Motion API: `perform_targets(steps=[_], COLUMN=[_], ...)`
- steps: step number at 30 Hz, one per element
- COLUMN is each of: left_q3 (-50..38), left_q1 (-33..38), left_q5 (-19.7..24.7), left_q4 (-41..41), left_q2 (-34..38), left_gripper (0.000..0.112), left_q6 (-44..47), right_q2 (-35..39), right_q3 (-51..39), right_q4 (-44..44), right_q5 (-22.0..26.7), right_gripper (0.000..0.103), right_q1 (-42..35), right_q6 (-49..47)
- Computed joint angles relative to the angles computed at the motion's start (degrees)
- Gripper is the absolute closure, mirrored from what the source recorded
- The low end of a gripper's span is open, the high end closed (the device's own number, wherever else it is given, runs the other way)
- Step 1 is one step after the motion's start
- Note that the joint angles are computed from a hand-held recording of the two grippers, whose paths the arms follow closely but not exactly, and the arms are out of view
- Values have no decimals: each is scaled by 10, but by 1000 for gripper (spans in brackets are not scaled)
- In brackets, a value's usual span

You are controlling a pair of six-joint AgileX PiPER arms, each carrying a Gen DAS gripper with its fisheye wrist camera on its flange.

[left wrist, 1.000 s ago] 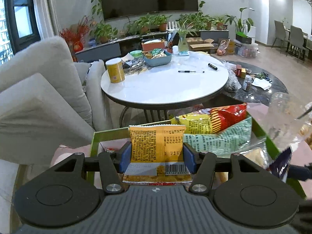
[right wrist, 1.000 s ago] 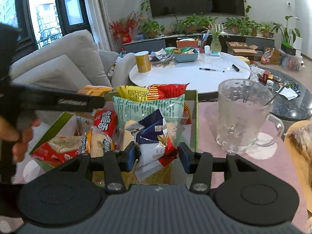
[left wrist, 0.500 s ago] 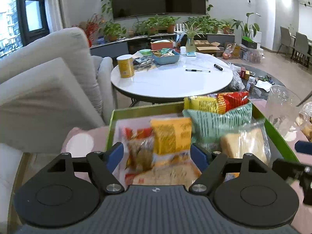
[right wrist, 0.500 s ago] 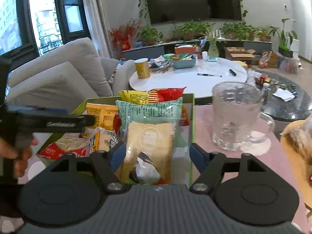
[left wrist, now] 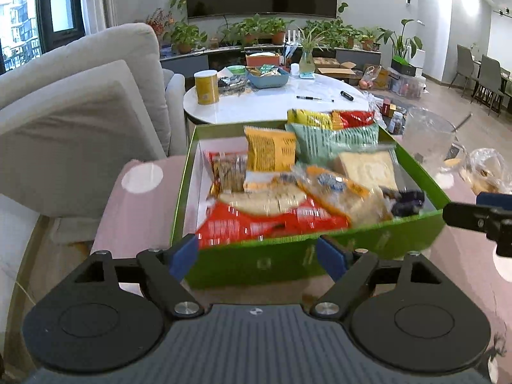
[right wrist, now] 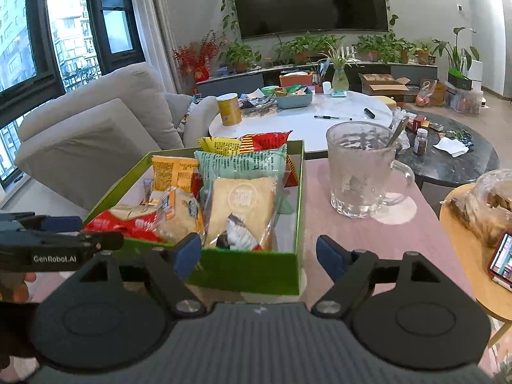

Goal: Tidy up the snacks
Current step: 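Move both grippers back to the last two snack packs on the table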

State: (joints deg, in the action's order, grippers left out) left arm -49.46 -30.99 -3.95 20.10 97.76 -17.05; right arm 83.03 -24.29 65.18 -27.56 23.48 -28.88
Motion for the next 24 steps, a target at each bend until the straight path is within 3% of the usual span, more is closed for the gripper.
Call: perform_targets(steps=[2, 5, 8, 14, 18, 21, 24], left_q3=[18, 53, 89, 154, 182, 203, 222], left_q1=[2, 4, 14, 12, 4, -6, -9], left_q5=[-1, -6, -16, -33, -42, -51, -57], left_q4=[2, -78, -101, -312, -362, -396, -368], left_q2=[-12, -37, -59, -97, -110, -123, -139], left_gripper=[33, 32, 31, 30, 29, 29, 29], left_q6=[0, 73, 85, 288, 329, 355, 323], right_q2=[-8, -20, -35, -44, -50, -70, -100], right_q3=[5, 21, 44, 97, 121, 132, 144], right_q4=[20, 37, 37, 8, -7, 19, 54], right_q5=[-4, -9, 3, 20, 27, 29, 27], right_gripper=[18, 18, 18, 18, 18, 18, 18], right_q1=[13, 35, 55, 129, 166, 198, 241], right_q6=[-19, -37, -53, -54, -36, -75, -131])
